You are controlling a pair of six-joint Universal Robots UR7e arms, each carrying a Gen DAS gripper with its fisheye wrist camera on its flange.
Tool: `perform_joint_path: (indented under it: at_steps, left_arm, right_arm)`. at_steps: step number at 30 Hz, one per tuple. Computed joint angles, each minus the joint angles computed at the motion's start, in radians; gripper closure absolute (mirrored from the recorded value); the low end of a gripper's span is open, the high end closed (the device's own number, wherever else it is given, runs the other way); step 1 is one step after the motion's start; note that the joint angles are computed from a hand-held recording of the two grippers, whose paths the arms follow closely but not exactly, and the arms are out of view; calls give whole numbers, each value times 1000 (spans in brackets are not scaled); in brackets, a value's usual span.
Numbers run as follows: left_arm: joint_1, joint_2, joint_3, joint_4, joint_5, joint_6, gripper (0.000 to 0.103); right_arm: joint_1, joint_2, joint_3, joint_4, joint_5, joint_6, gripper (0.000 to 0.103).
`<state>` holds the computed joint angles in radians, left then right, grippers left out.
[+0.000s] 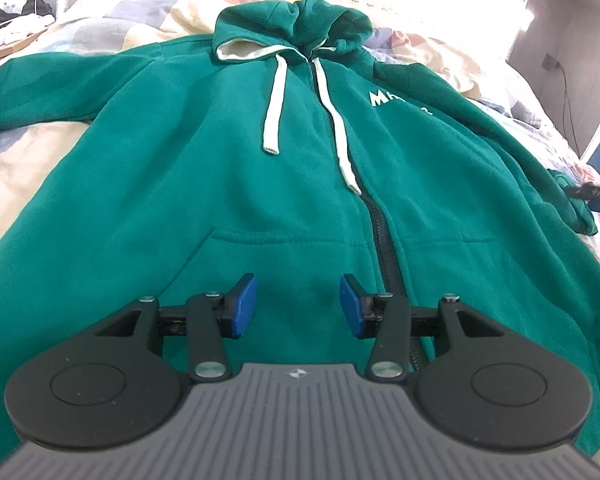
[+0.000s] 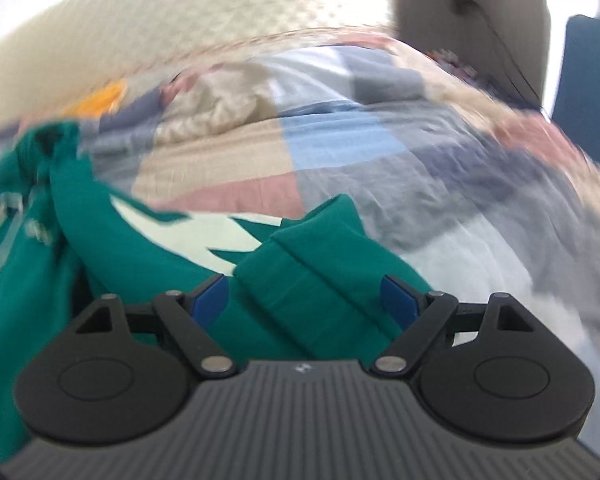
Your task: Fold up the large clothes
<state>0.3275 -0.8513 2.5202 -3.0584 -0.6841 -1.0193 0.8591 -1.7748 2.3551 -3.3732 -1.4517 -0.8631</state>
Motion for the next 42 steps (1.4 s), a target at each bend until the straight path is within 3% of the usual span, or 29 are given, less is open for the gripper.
perform_joint_path:
  at_steps: [4, 6, 8, 10, 12, 15, 26, 29, 35, 39, 42]
  left_arm:
    - [1, 28, -9, -20, 18, 11, 51]
    - [3, 41, -12, -30, 26, 16, 51]
    - [5, 54, -17, -42, 35, 24, 50]
    - [7, 65, -22, -44, 48, 30, 50]
    - [11, 71, -28, -41, 55, 31, 50]
    - [11, 75, -33, -32, 62, 35, 49]
    - [10, 43, -35, 36, 71, -21, 49]
    - [17, 20, -35, 61, 65, -48, 49]
    - [21, -43, -23, 114, 74, -101, 49]
    - [12, -96, 10, 100, 61, -131, 49]
    - [-10, -142, 33, 134, 64, -162, 49]
  right_arm:
    - [4, 85, -37, -24, -27, -151, 18]
    - [2, 120, -61, -51, -27, -149, 19]
    - [-4, 153, -84, -90, -30, -114, 23]
    - [-2, 181, -107, -125, -55, -74, 39]
    - [2, 198, -138, -151, -83, -18, 63]
    - [-16, 174, -200, -78, -66, 106, 75]
    - [-6, 87, -430, 53, -88, 328, 82]
    - [41, 84, -450, 37, -132, 291, 82]
    - [180, 31, -429, 94, -154, 316, 82]
    - [349, -19, -388, 126, -203, 286, 81]
    - [515, -44, -345, 126, -272, 251, 81]
